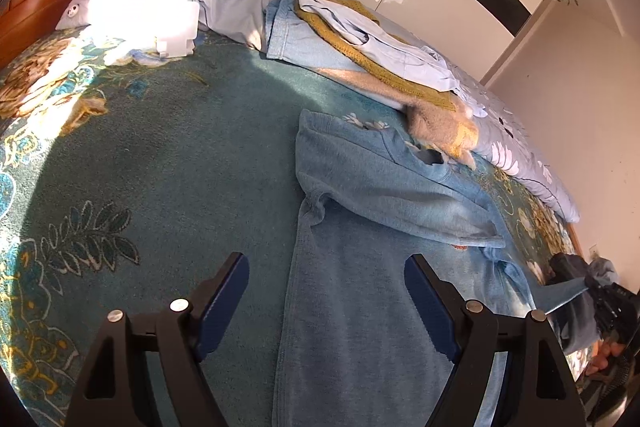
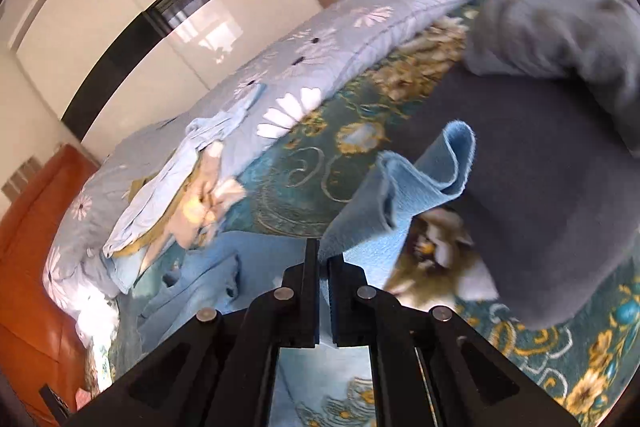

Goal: Fold clothes

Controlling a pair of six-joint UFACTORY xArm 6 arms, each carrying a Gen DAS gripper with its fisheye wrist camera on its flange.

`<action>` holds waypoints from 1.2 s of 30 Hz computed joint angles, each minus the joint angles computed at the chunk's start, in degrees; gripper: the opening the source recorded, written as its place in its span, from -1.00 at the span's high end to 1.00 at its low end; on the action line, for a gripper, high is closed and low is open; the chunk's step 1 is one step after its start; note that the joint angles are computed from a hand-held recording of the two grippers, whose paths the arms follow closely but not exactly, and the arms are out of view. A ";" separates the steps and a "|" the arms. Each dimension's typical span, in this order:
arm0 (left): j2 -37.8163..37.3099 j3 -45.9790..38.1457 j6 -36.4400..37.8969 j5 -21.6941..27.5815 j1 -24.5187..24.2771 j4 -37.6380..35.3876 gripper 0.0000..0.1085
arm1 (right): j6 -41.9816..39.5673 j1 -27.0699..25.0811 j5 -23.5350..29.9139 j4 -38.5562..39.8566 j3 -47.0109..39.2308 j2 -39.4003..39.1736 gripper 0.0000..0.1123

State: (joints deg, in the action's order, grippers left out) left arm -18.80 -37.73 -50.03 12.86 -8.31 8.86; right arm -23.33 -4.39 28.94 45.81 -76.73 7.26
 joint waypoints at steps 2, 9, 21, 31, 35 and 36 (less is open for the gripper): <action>-0.58 0.54 2.47 -0.09 0.55 -2.58 -0.53 | -1.26 3.37 0.22 -2.12 -3.94 1.52 0.94; -3.04 3.00 7.06 -0.79 3.35 -9.46 -0.53 | -7.38 15.30 3.41 -7.55 -13.17 6.71 0.94; -4.24 4.09 9.83 1.05 5.30 -13.69 -0.53 | -0.21 25.18 11.67 -13.49 -17.96 17.55 0.94; 1.86 -1.23 17.01 0.51 1.72 -21.35 -0.53 | -4.40 24.19 17.10 -10.40 -15.14 17.52 0.62; 7.89 -7.42 28.67 0.29 -0.28 -34.38 -0.53 | -7.98 20.29 16.57 -3.76 -11.50 13.74 0.35; 9.99 -9.74 33.36 0.73 -0.81 -39.60 -0.53 | -8.33 19.25 16.27 -2.40 -10.55 12.84 0.33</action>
State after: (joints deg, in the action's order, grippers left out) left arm -8.82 -47.46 -16.67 13.59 -9.12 -30.74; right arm -31.66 14.87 45.21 43.40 -87.28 20.11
